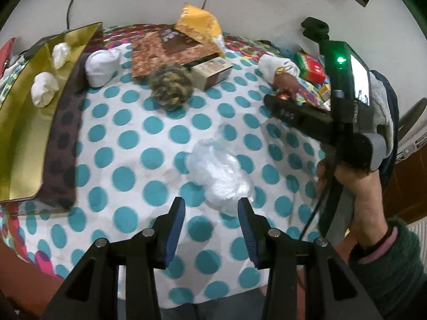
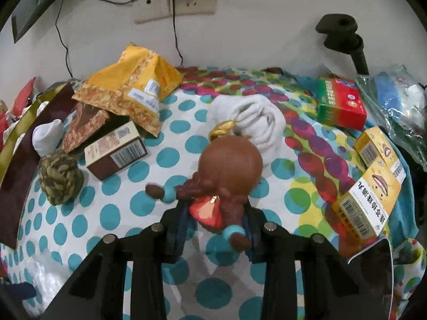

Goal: Organize objects
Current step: 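Grasp the second plastic bundle with the left gripper while the right gripper grasps the brown doll, then carry the plastic bundle into the gold tray with the left gripper and release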

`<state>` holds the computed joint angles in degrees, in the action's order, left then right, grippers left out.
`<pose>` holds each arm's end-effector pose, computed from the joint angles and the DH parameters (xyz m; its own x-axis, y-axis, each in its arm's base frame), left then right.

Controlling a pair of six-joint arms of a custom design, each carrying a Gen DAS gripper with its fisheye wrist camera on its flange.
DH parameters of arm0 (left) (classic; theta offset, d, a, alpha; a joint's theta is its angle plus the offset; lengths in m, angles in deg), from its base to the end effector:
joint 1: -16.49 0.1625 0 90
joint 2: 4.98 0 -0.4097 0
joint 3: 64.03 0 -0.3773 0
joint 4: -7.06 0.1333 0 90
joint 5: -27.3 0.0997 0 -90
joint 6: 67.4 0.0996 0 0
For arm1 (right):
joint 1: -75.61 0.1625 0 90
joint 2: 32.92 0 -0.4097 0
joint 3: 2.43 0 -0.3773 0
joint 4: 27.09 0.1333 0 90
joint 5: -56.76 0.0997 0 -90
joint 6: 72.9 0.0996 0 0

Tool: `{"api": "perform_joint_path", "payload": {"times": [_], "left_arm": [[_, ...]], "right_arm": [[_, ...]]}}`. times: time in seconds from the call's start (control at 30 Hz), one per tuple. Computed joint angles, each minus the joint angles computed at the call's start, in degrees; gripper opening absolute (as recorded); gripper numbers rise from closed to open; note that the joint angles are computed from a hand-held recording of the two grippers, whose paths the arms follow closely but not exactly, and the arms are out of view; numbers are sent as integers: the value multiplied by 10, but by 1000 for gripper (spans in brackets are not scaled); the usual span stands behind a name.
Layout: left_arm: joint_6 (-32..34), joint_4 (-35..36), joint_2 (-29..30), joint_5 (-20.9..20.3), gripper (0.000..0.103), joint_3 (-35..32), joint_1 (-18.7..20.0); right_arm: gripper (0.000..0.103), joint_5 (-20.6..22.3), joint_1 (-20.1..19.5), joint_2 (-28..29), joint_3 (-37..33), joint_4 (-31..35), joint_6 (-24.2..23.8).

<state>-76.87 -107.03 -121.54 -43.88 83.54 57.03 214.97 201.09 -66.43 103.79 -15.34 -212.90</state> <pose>-0.0656 -0.2738 0.2290 -0.7018 0.6283 -0.3357 0.6478 0.7590 0.0662 0.2411 -0.2679 -0.0180 -0.6428 0.4119 0.6459 -0.2148 0.7125 -0.6680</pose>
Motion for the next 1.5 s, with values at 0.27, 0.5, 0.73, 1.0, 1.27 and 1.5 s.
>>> {"api": "perform_joint_path", "payload": {"times": [0.27, 0.5, 0.73, 1.0, 1.27, 1.5], "left_arm": [[-33, -38, 4, -21, 42, 25, -30], [-83, -84, 50, -27, 42, 26, 0], [-111, -139, 79, 6, 53, 33, 0], [-95, -177, 92, -10, 47, 27, 42], [-62, -167, 64, 13, 36, 41, 4], [-30, -141, 29, 31, 36, 43, -24]], "right_arm": [[32, -8, -1, -14, 15, -27, -12], [32, -3, 2, -6, 7, -3, 5], [32, -4, 2, -7, 8, -7, 3], [32, -3, 2, -5, 6, -5, 4], [32, -1, 2, -3, 4, 1, 7], [32, -2, 2, -4, 5, -1, 6]]}}
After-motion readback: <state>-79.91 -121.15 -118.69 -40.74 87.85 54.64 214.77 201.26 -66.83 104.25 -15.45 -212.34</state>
